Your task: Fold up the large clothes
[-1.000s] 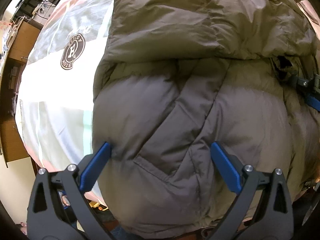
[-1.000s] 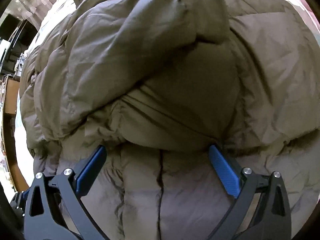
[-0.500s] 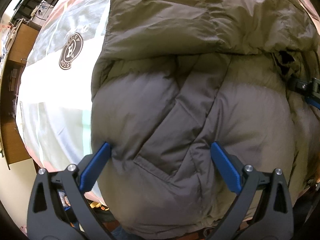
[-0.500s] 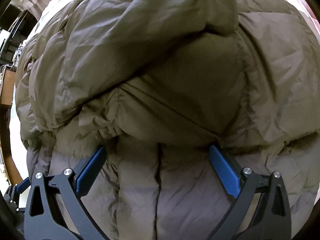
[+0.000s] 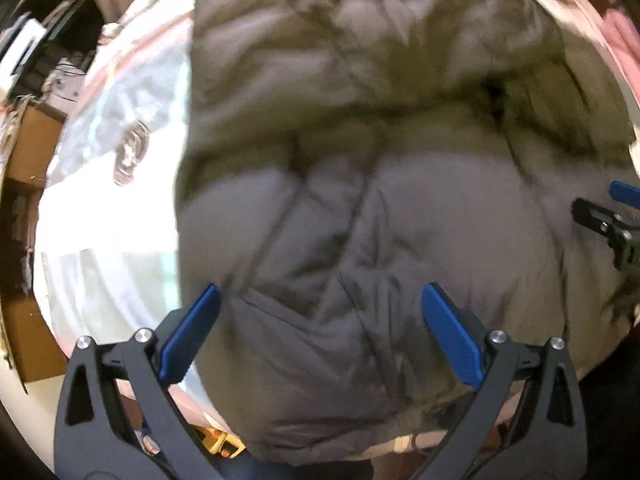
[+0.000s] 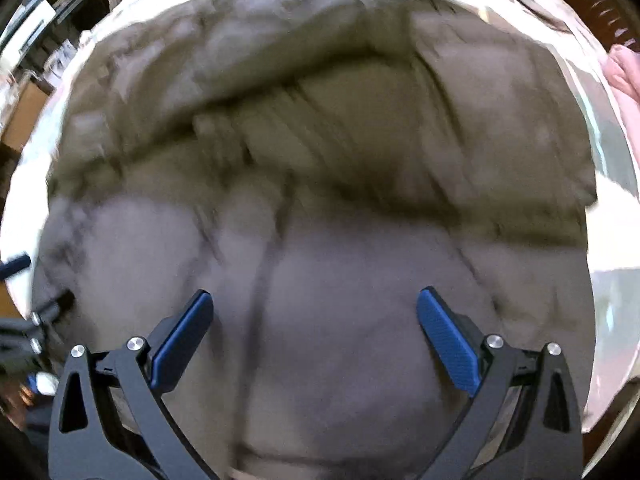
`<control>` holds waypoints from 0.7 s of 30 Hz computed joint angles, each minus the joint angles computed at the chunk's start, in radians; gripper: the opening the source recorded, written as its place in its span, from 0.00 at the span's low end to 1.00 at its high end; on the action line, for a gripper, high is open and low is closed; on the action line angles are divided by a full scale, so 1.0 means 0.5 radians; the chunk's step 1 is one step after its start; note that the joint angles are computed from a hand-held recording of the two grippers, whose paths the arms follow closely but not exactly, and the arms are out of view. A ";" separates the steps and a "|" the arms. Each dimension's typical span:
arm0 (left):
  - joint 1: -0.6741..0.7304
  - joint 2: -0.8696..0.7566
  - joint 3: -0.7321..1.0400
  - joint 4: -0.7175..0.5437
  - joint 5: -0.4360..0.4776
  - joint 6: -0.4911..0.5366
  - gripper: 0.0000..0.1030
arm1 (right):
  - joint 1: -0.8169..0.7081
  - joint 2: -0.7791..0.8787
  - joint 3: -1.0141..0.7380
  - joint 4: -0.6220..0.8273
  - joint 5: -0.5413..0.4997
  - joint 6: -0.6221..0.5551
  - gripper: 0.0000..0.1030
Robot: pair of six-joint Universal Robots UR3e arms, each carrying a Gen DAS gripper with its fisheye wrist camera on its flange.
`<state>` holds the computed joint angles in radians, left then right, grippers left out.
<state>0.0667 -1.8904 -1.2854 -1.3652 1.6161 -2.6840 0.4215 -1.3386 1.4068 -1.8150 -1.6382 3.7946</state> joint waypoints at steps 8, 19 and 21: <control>-0.087 -0.013 -0.290 0.140 0.226 0.037 0.98 | 0.130 0.050 0.083 0.039 0.063 -0.024 0.99; -0.031 -0.016 -0.228 -0.087 0.206 -0.006 0.98 | -0.012 -0.326 0.468 0.274 0.179 -0.149 0.99; -0.066 -0.017 -0.325 0.013 0.237 0.027 0.98 | 0.091 -0.170 0.405 0.261 0.138 -0.165 0.99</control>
<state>0.0335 -1.8989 -1.4480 -1.3589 1.7347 -2.6705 0.4670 -1.4237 1.6095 -1.6845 -1.5695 3.7119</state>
